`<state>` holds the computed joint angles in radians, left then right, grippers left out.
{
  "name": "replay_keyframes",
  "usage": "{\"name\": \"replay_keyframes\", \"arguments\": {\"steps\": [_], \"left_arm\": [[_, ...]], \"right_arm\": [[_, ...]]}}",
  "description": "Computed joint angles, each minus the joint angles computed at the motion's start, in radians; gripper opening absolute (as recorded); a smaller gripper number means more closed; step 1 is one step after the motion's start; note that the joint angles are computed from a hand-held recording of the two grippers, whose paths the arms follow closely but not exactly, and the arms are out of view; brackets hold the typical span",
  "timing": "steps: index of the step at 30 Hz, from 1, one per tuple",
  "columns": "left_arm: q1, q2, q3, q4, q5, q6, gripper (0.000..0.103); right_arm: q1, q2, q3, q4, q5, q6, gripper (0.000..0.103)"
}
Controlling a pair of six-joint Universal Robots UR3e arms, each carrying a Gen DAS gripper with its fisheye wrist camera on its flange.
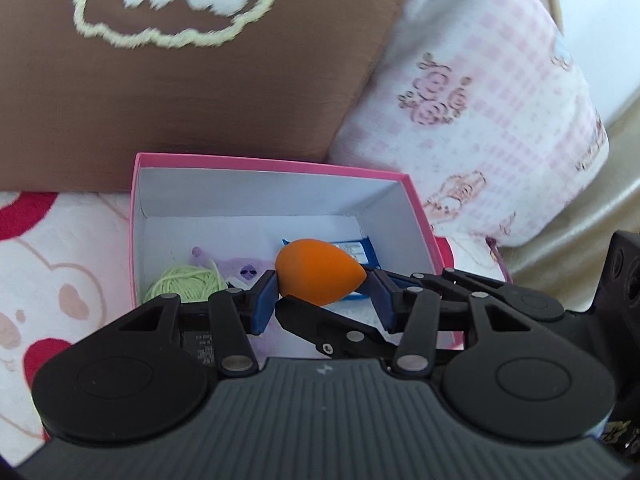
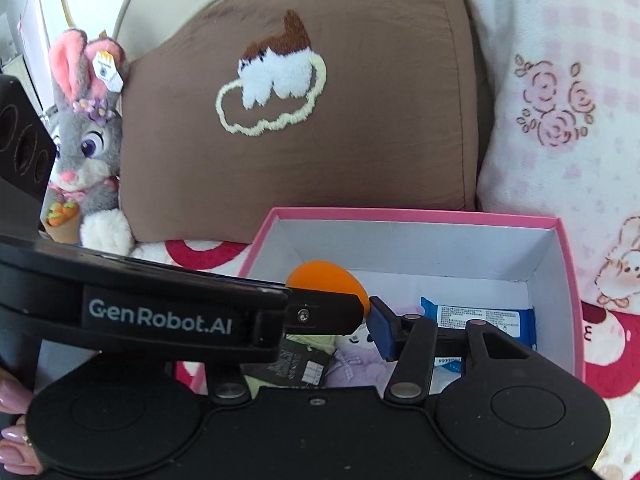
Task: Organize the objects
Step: 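Lift the orange sponge with the left tool and carry it over the pink box, then lower the orange sponge into the pink box and open the left tool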
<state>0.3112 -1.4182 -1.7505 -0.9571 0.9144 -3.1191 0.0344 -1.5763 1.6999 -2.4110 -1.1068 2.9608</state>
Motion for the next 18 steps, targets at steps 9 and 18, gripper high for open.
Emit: {"name": "replay_keyframes", "arguments": {"steps": [9, 18], "left_arm": [[-0.043, -0.155, 0.016, 0.179, 0.08, -0.07, 0.047], [-0.069, -0.217, 0.011, 0.265, 0.104, -0.111, 0.047]], "right_arm": [[0.03, 0.203, -0.167, 0.039, -0.028, 0.017, 0.057], [0.045, 0.292, -0.225, 0.036, -0.054, -0.008, 0.058]]}}
